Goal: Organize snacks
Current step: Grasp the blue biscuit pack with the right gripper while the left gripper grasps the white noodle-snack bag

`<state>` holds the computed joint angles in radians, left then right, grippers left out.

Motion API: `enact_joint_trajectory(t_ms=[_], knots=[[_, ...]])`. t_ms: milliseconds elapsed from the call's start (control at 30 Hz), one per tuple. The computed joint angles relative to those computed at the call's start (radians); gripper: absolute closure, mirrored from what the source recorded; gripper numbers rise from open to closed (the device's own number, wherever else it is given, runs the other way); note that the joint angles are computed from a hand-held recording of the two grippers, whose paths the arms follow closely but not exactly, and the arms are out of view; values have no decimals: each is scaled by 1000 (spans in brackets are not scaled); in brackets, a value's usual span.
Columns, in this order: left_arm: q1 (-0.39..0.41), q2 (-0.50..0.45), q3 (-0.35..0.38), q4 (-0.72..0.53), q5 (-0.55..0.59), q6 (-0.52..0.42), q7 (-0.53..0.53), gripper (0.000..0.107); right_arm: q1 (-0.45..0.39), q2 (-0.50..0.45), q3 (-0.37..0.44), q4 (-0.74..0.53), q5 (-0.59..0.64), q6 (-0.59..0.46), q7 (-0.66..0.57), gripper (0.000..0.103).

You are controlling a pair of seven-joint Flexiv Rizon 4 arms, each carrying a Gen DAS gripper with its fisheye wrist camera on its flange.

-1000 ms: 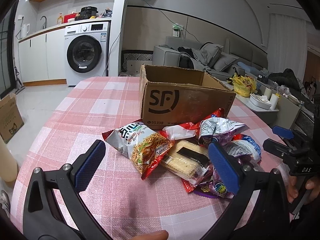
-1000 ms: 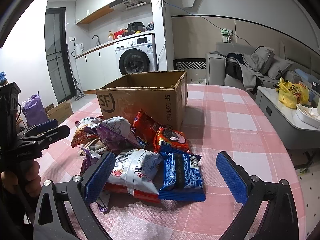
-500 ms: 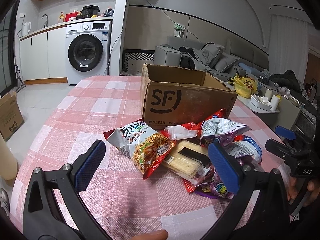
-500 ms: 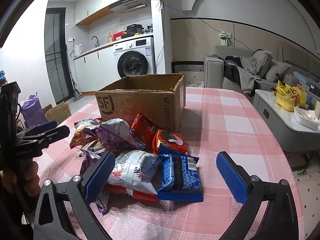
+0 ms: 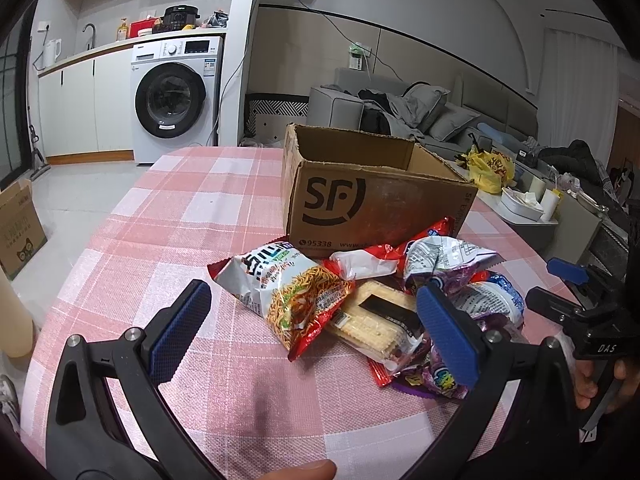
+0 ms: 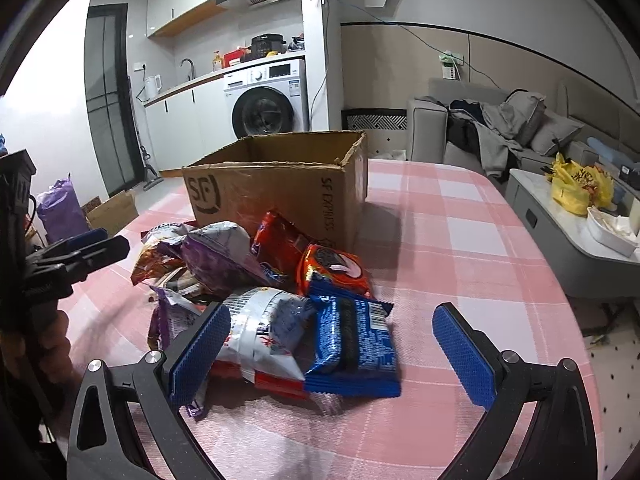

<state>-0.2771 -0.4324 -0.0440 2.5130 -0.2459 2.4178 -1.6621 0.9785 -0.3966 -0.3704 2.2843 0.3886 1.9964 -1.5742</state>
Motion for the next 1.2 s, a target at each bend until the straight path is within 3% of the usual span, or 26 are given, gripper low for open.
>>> enact_joint_trajectory(t_ms=[67, 200, 367, 467, 567, 667, 767, 833, 900, 967, 1100, 1200], knots=[[-14, 9, 8, -4, -34, -29, 23, 4, -7, 7, -2, -2, -6, -23, 6, 0], [-19, 19, 16, -13, -69, -77, 48, 4, -114, 28, 81, -7, -76, -71, 70, 0], [-11, 37, 28, -33, -90, -165, 81, 4, -127, 32, 59, -3, -144, -126, 139, 0], [-57, 39, 60, -50, -170, -211, 143, 4, -170, 29, 80, -11, -191, -166, 188, 0], [-35, 41, 55, -64, -169, -255, 151, 4, -151, 15, 37, -14, -226, -198, 230, 0], [1, 35, 45, -84, -134, -296, 142, 4, -219, 11, 95, -20, -273, -207, 259, 0], [-52, 14, 90, -121, -187, -339, 197, 4, -263, 5, 124, -23, -321, -212, 285, 0], [-83, -1, 110, -140, -234, -358, 230, 4, -335, 1, 188, -32, -353, -217, 306, 1], [-31, -4, 80, -155, -186, -392, 212, 4, -390, -4, 236, -42, -384, -226, 328, 2], [16, -10, 56, -172, -124, -412, 182, 4, -424, -8, 264, -46, -418, -230, 342, 6], [-64, -41, 132, -225, -176, -466, 240, 4, -482, -18, 312, -57, -472, -245, 369, 11], [-23, -52, 103, -249, -147, -505, 230, 4, -569, -30, 395, -75, -508, -268, 383, 22]])
